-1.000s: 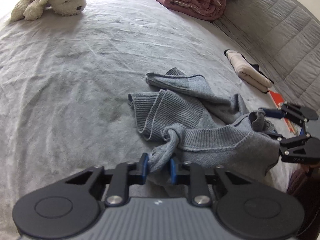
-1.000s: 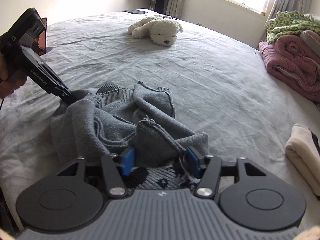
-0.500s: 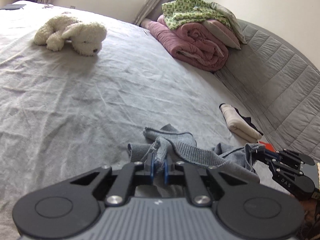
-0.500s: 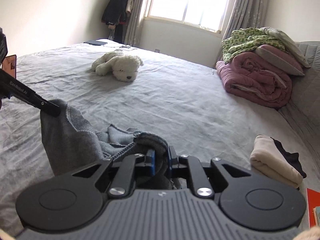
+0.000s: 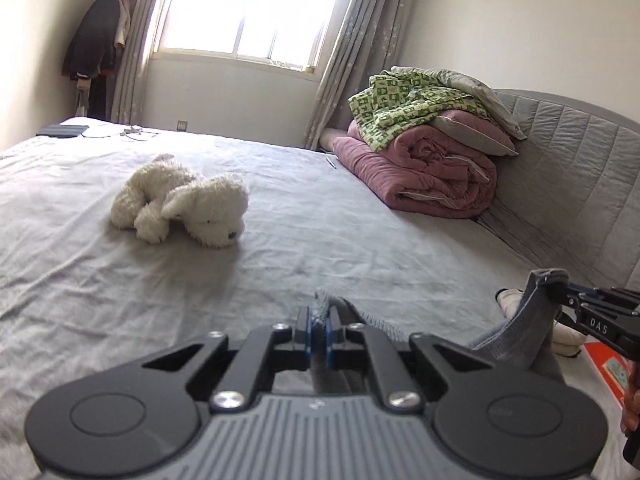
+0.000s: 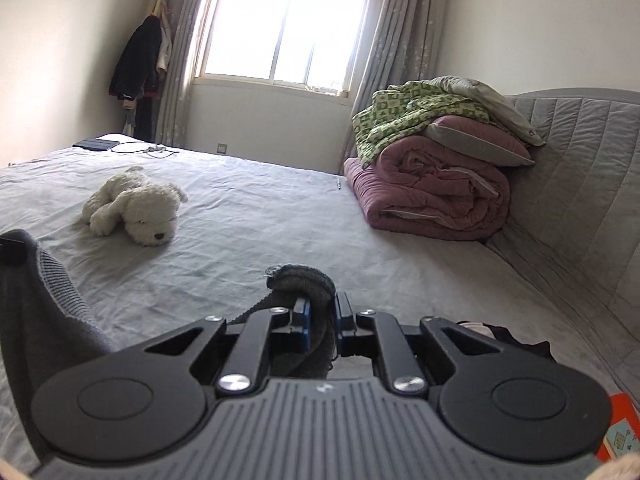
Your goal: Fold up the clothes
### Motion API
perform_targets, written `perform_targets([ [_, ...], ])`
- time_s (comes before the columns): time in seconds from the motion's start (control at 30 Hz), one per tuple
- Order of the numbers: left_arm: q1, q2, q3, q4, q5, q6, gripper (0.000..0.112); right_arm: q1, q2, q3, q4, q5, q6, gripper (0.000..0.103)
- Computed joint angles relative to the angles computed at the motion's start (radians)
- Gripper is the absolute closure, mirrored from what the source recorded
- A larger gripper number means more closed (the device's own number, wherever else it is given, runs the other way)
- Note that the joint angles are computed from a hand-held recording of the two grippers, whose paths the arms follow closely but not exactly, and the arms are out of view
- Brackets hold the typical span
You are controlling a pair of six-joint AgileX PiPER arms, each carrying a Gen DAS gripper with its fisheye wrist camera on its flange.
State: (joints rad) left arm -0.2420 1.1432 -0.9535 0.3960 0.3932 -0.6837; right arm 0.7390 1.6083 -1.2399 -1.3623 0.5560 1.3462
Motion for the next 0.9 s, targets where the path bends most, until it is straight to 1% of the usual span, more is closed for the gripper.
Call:
perform_targets([
  [0.1, 0.017, 0.099, -0.094, 0.123, 0.012, -0.068, 0.106, -0.036, 0.091, -0.09, -0.038, 0.002, 0.025, 0.091],
  [0.17, 0.021, 0.171, -0.156, 0.232, 0.027, -0.138, 0.106, -0.058, 0.156, -0.153, -0.059, 0.001, 0.032, 0.091],
  [0.3, 0.031, 0.325, -0.277, 0.438, 0.07, -0.267, 0.106, -0.094, 0.296, -0.283, -0.111, 0.004, 0.046, 0.091],
  [0.4, 0.041, 0.439, -0.359, 0.568, 0.116, -0.353, 0.106, -0.124, 0.4, -0.39, -0.111, -0.006, 0.03, 0.091],
  [0.47, 0.059, 0.517, -0.412, 0.619, 0.13, -0.396, 0.107, -0.152, 0.477, -0.478, -0.06, -0.022, -0.038, 0.091],
  [0.57, 0.079, 0.629, -0.484, 0.679, 0.148, -0.43, 0.107, -0.175, 0.561, -0.558, -0.005, -0.037, -0.114, 0.091],
  [0.67, 0.086, 0.738, -0.551, 0.715, 0.172, -0.45, 0.106, -0.194, 0.63, -0.617, 0.06, -0.053, -0.194, 0.091],
  [0.77, 0.082, 0.822, -0.589, 0.754, 0.197, -0.488, 0.106, -0.208, 0.664, -0.626, 0.061, -0.06, -0.209, 0.091],
  [0.8, 0.081, 0.842, -0.595, 0.761, 0.199, -0.497, 0.106, -0.216, 0.677, -0.64, 0.092, -0.065, -0.238, 0.091],
  [0.9, 0.082, 0.873, -0.6, 0.734, 0.192, -0.495, 0.106, -0.237, 0.697, -0.675, 0.255, -0.075, -0.375, 0.091],
])
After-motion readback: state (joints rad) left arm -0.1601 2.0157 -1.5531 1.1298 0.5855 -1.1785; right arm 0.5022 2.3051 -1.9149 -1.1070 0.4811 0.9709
